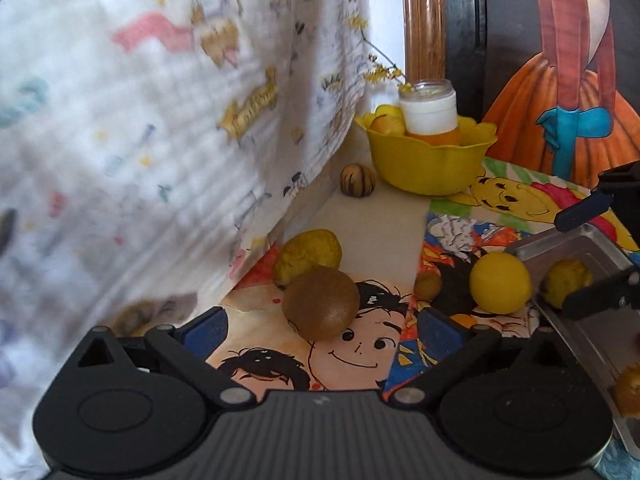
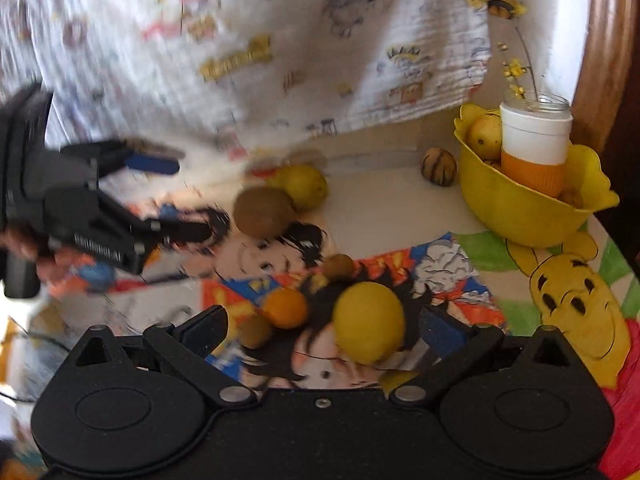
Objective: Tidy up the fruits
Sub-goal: 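Grasp a brown kiwi with the left tool while the right tool grasps a yellow lemon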
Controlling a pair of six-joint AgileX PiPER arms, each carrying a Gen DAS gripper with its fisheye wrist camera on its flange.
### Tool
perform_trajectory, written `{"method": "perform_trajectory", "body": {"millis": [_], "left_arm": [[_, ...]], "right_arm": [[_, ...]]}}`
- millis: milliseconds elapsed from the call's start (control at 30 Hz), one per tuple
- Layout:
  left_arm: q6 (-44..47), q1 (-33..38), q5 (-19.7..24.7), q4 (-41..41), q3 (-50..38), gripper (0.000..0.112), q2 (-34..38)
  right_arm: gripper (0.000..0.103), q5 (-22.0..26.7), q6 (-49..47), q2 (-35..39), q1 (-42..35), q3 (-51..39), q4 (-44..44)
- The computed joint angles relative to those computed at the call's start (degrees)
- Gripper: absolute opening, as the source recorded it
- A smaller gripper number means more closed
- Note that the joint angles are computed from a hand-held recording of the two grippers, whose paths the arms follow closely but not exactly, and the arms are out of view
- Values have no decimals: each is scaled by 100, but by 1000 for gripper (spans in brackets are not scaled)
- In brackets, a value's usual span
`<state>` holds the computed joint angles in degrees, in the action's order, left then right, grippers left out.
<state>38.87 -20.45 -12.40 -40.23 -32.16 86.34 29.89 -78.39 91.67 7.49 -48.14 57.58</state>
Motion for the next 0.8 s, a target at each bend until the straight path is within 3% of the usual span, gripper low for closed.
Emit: {"method": "perform_trajectory", "body": {"millis": [100,267,433,800], "left_arm": [[-188,-58,-149,139,-178,103,369],[-434,-58,-250,179,-495,102,881],[-509,13,-205,222,-796,102,1251],[-59,209,142,-318,-1335,87,1737]], "right_arm": [[100,-527,-270,264,222,-20,35],[96,-769,-135,708,434,-241,-184],[89,-1181,521,1019,726,-408,-973],[76,-1483,805,1347,882,-590,-1219]]}}
